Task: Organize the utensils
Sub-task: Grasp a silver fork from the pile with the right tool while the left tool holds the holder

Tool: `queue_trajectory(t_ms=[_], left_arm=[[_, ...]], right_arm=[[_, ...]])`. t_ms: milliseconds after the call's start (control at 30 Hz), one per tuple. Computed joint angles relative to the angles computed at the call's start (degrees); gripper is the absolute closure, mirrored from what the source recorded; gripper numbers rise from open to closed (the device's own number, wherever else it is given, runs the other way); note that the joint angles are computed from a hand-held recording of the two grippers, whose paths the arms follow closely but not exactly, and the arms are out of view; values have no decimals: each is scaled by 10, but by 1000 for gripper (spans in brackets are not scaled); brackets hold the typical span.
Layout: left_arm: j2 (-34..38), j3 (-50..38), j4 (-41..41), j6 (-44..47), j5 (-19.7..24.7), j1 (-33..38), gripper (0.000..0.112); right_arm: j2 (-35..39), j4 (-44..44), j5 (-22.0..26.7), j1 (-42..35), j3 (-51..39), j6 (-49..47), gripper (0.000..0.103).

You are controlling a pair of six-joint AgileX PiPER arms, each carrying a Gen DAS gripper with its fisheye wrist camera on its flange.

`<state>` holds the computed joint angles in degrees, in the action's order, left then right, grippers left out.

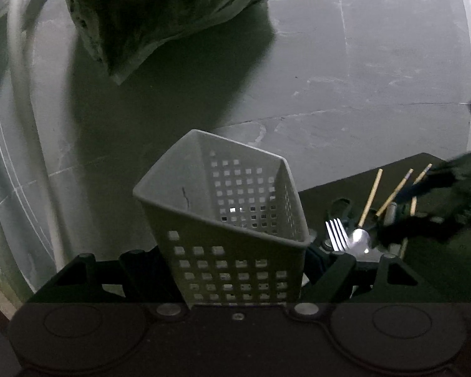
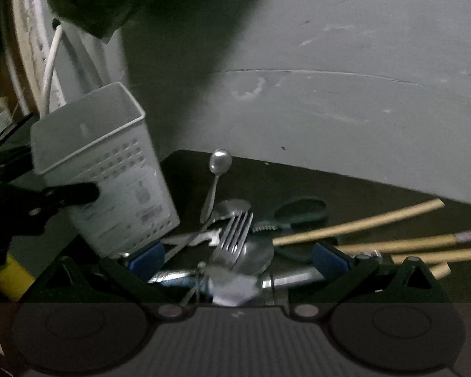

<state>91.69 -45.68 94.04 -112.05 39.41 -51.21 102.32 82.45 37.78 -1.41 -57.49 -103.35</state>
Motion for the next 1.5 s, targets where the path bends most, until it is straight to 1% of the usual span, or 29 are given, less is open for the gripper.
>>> queue_trajectory(t_ms=[67,167,267,367,433,533,667,800,867,967,1033,1133,1267,1400,1500], left_arm=[[-11,7,-10,4,1,-9,32],[-24,11,-29,1,4,-23,34],[-29,15,-44,-4,13,-35,34],[-25,9,-66,1,31,-50,34],[-23,5,-80,3,45,-60,34],[-20,6,-89,-6,61,-73,34],[-16,2,-97,-9,75,-83,35],[-10,-6,-107,-4,86,-90,35],[-8,-10,-110,-3,88,-90,34],[-7,-12,-114,0,91,-92,34],[-7,-12,-115,2,90,-92,34],[-8,-12,-115,3,88,-91,34],[-11,-9,-112,2,86,-90,34],[-13,-6,-109,1,81,-87,34],[-15,-1,-102,-2,76,-85,34]], right_arm=[[33,-18,10,5,-41,8,9],[84,-65,33,10,-112,47,19],[114,-84,50,16,-152,57,27],[144,-121,68,21,-196,78,43],[157,-144,82,25,-217,87,49],[177,-174,111,25,-246,92,53],[202,-195,160,16,-286,110,55],[219,-193,173,9,-309,116,70],[229,-190,184,4,-322,121,73],[233,-171,190,-1,-318,106,78],[232,-159,192,-4,-315,107,85],[223,-140,180,-3,-299,103,92],[217,-116,178,-6,-285,119,96],[197,-80,154,-4,-253,112,98],[170,-36,130,-1,-216,81,99]])
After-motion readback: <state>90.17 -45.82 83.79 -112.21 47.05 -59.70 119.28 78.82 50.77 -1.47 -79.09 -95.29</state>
